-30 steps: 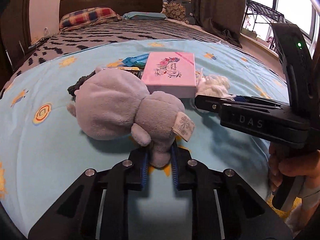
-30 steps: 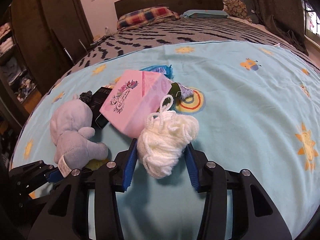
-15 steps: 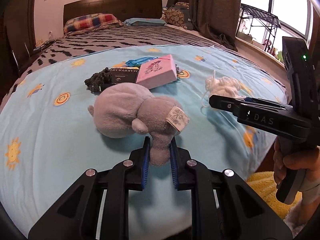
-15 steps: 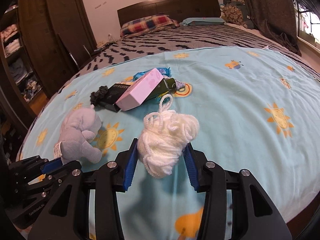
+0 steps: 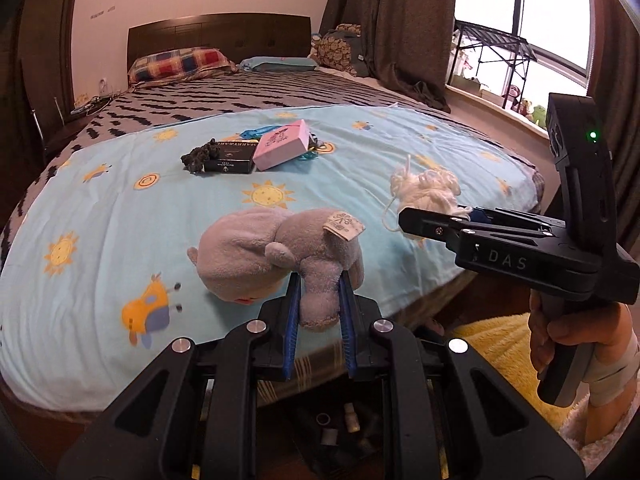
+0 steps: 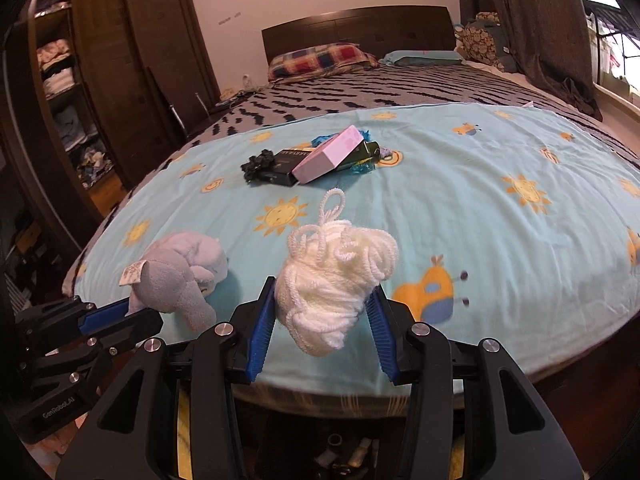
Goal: Collect trash
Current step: 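Lower the plush elephant and yarn ball into the bin and open both tools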
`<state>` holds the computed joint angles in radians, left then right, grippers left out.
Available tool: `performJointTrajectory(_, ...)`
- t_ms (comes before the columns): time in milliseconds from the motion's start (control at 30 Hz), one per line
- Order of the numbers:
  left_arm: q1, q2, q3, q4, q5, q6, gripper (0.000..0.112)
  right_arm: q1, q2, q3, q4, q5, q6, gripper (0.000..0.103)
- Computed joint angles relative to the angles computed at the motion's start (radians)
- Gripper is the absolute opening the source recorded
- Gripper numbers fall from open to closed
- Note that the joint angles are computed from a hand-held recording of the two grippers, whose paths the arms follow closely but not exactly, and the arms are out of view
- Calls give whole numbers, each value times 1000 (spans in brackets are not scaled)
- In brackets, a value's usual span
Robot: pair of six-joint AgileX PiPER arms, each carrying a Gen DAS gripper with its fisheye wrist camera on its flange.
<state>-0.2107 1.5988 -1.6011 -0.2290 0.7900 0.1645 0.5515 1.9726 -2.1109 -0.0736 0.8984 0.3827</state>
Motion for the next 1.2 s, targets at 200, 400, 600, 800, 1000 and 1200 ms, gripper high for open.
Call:
performJointTrajectory(200,-20,-141,161,-26,-34,17,17,32,-133,212,-42,-73,47,45)
performJointTrajectory(400,-48,-176,234,-22,-31,21,16,73,-222,380,-72,-125,89,45)
performJointTrajectory(600,-59,-144,318,-75,-29,55,16,78,-240,490,-41,-151,100,45)
performJointTrajectory(800,-63,-75,370,-77,-47,42,15,68,-218,563,16,-174,87,45)
performJointTrajectory(1000,-39,-5,388,-114,-50,68,15,47,-178,610,101,-184,59,45)
performJointTrajectory(1200,-33,56,381,-132,-48,72,15,34,-126,620,212,-177,-14,45)
